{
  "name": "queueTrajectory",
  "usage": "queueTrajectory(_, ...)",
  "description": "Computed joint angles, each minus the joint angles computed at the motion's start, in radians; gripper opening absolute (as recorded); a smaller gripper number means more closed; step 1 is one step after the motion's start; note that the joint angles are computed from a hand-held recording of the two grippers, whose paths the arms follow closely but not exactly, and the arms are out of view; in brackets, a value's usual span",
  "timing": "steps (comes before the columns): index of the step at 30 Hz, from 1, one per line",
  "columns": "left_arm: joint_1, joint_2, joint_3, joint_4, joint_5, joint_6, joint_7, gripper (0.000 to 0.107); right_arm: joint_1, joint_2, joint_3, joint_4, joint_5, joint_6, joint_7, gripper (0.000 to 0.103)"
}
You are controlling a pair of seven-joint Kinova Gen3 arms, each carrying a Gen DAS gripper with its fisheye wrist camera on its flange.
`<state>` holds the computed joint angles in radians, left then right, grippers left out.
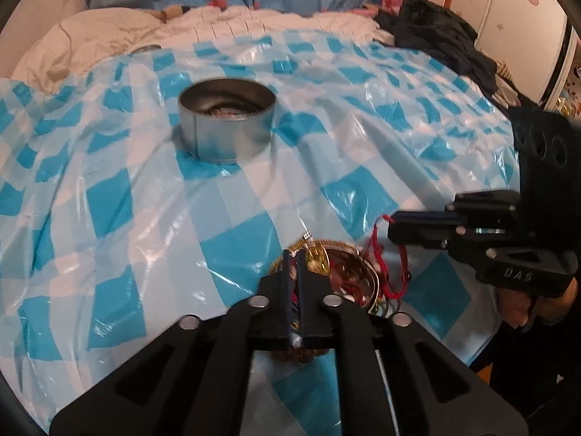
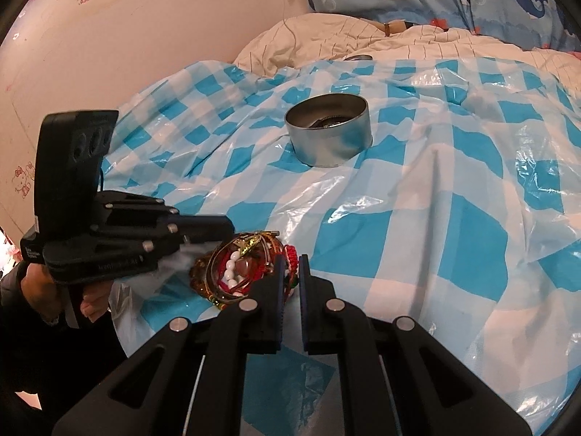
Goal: Organize jewelry
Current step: 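Lift both held bracelets and carry them toward the silver tin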
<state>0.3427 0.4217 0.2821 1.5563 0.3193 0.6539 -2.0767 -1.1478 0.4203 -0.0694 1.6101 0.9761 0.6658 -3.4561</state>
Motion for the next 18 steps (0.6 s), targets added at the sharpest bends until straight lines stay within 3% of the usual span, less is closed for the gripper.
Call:
queueTrajectory(2, 0.031, -0.003, -0.029, 0.008, 0.005, -0.004, -0.013, 0.023, 0.001, 0.001, -0.001, -0.001, -0.004, 0.001, 0.001, 0.008)
queueTrajectory(4, 0.023, -0.007, -0.005, 0.023, -0.023, -0.029, -0.003, 0.023, 0.003, 0.001, -0.001, 0.0, -0.007, 0.001, -0.001, 0.008)
queueTrajectory(5, 0.017, -0.005, 0.003, 0.02, -0.023, -0.022, -0.01, 0.02, 0.003, 0.001, -0.001, 0.0, -0.009, 0.001, -0.001, 0.008)
queueTrajectory(6, 0.009, 0.002, 0.015, 0.011, -0.018, -0.001, -0.021, 0.008, 0.005, 0.001, -0.002, 0.0, -0.013, 0.001, 0.001, 0.008)
queueTrajectory(8, 0.048, -0.006, -0.018, 0.013, -0.057, -0.009, 0.003, 0.004, 0.005, 0.001, 0.0, 0.002, -0.013, -0.002, -0.002, 0.008)
queueTrajectory(14, 0.022, -0.006, -0.017, 0.003, -0.054, -0.013, 0.036, 0.004, 0.003, 0.0, 0.0, 0.003, -0.012, 0.003, -0.004, 0.008)
queueTrajectory(18, 0.039, 0.002, -0.017, 0.004, -0.077, -0.007, 0.033, 0.014, 0.004, 0.0, -0.002, 0.001, -0.017, 0.008, -0.006, 0.008)
